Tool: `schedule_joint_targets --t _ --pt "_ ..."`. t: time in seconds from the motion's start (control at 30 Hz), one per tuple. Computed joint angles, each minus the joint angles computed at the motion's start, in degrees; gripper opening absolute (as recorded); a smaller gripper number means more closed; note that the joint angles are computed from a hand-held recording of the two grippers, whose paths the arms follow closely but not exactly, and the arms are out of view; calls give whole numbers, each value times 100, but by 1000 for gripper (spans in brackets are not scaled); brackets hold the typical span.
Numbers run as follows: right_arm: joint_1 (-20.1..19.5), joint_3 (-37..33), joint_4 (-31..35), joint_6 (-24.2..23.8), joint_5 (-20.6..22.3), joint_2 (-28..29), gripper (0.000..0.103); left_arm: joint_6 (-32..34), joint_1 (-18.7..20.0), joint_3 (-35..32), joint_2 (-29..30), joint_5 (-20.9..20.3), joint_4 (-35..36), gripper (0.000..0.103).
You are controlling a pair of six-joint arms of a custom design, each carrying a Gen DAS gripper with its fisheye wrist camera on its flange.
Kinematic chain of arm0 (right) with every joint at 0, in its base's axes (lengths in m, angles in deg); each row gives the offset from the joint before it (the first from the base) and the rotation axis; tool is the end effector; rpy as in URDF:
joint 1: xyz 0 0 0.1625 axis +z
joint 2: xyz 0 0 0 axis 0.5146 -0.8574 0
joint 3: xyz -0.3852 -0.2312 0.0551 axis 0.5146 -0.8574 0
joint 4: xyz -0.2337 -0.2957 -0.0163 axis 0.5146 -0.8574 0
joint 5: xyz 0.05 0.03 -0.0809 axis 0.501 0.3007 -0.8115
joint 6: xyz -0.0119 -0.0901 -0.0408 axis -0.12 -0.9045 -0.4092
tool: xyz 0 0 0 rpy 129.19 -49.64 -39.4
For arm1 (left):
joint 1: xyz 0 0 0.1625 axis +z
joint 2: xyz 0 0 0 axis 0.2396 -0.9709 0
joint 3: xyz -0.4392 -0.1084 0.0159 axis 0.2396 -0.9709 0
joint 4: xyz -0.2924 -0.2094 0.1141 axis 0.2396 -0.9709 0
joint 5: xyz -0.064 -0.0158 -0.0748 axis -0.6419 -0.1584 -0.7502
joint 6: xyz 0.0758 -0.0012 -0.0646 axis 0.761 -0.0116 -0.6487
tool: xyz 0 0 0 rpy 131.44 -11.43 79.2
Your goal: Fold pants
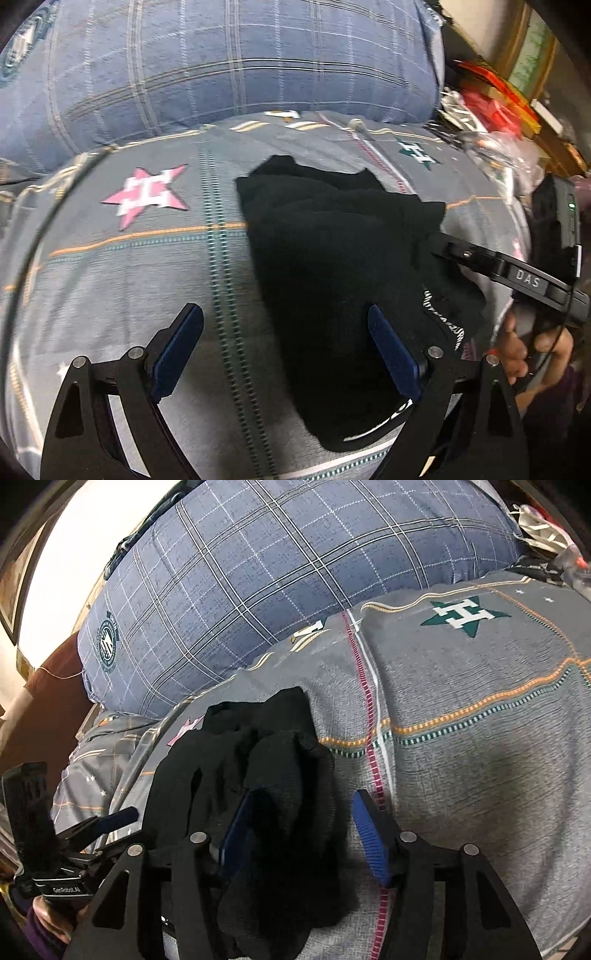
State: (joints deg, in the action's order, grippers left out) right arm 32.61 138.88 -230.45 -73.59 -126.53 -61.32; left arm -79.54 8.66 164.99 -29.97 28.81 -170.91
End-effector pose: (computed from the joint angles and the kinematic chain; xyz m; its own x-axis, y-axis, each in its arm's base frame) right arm -0.0290 -0.3888 0.1930 -0.9322 -0.2796 0.2298 -0.3535 0.8395 -0.4127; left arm -0.2096 -0.3005 -0.0110 -0.8299 0.1345 -0.5414 0.3869 0.8380 -0.3848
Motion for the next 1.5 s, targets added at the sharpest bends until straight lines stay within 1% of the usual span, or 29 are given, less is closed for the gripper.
schedule_joint_targets --t 0.07,0.13,0.2,0.23,0.3,0.37,0.43,0.47,0.5,0.53,0.6,0.63,0.67,0.77,0.83,0.97,1.07,1.17,1.23,1.27,1.33,1.43,1.5 --pt "-13 -54 121 72 70 26 63 319 133 -5 87 -168 -404 92" --pt "-19 -142 383 138 136 37 64 640 268 -8 176 -377 -829 92" --pt "27 -210 586 162 129 79 65 868 402 -22 243 -546 -1152 92" --pt "66 -216 548 161 84 137 66 945 479 -27 272 -629 -1305 92" --pt "162 -192 310 125 8 286 71 1088 675 -45 345 -861 -1652 92" --pt "220 -196 262 96 -23 352 73 1102 803 -89 381 -982 -1757 92" --pt "244 -174 198 41 8 417 73 1113 900 -116 423 -1079 -1860 92" --pt "252 -165 208 3 14 424 71 1130 912 -120 440 -1102 -1904 91" --pt "269 -126 74 -48 0 463 66 1150 888 -136 453 -1096 -1921 91" --pt "280 -91 -1 -125 10 482 62 1169 855 -131 463 -1081 -1947 88" --pt "275 -45 -47 -255 54 469 53 1095 742 -154 446 -916 -1778 84" --pt "287 -18 -112 -307 55 476 51 1044 692 -158 432 -827 -1698 78" --pt "308 18 -232 -362 46 496 47 989 657 -145 423 -762 -1673 71" --pt "278 65 -253 -428 132 417 42 850 610 -12 407 -731 -1971 60" --pt "270 130 -298 -525 207 358 40 794 551 76 380 -705 -2077 57" --pt "215 340 -525 -826 508 259 39 658 247 204 307 -449 -2099 55" --pt "150 474 -633 -941 867 171 39 528 81 323 181 -277 -2163 55" --pt "122 535 -589 -922 1239 114 38 357 0 443 -84 -30 -2016 55" --pt "251 545 -710 -809 1324 243 38 134 -70 479 -379 251 -1496 55" --pt "366 527 -809 -716 1283 358 38 39 -81 486 -512 364 -1254 55" --pt "639 484 -1103 -502 1131 668 38 -101 -70 601 -736 557 -1053 55" --pt "1072 329 -1549 -149 876 1179 38 -461 -11 672 -1091 842 -379 55" --pt "1376 172 -1834 112 659 1561 38 -682 54 725 -1211 1015 -1 55"
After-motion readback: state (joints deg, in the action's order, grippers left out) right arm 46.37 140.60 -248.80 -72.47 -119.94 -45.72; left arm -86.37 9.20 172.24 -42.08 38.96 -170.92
